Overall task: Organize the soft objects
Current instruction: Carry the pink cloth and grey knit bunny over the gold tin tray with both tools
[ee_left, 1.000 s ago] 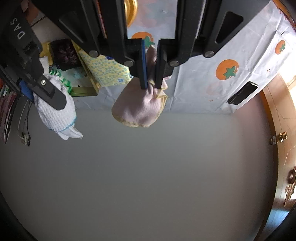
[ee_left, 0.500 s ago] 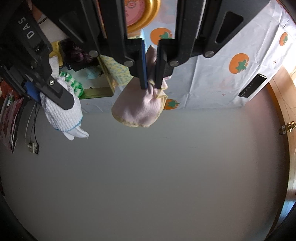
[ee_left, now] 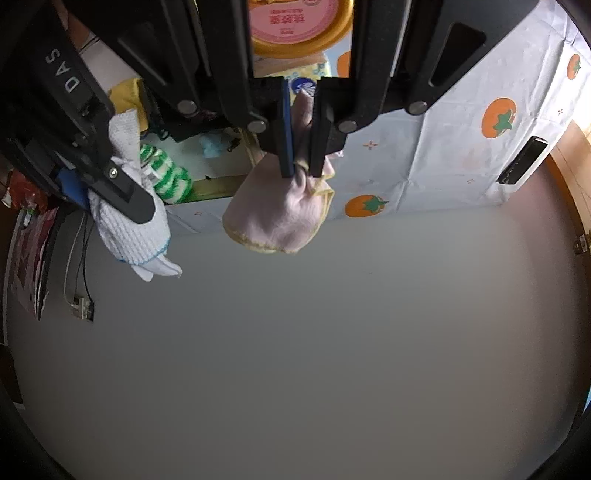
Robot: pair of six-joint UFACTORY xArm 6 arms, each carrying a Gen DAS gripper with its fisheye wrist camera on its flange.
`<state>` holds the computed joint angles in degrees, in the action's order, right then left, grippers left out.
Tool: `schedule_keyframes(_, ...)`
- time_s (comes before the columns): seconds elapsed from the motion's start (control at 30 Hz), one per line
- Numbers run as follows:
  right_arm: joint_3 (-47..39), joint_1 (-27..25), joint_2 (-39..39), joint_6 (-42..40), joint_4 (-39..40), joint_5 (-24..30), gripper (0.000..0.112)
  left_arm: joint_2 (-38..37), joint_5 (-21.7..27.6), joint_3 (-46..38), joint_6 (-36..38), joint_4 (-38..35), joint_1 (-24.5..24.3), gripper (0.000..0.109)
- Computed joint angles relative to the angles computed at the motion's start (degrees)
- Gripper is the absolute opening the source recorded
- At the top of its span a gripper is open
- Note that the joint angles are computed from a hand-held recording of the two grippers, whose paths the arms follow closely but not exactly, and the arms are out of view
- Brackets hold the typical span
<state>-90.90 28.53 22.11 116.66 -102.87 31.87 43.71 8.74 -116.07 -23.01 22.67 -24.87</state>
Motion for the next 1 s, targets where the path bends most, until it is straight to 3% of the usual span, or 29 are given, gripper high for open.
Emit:
schedule_keyframes(0.33, 3.5, -0.8, -2.8, 0.2, 0.3, 1.8, 0.038, 2.9, 3.9, -5.6, 10.5, -10.6, -2.4, 0.006)
schedule_keyframes(0.63, 7.3, -1.7, -6.0, 0.2, 0.8, 3.6, 0.038, 5.3, 7.4, -10.1, 15.2, -14.0, -4.2, 0.006)
schedule_keyframes(1.0, 9.0, -3.6, -7.6, -5.5, 5.8, 3.6, 0.038, 13.2, 17.0, -24.1, 19.8, -18.5, -6.1, 0.006)
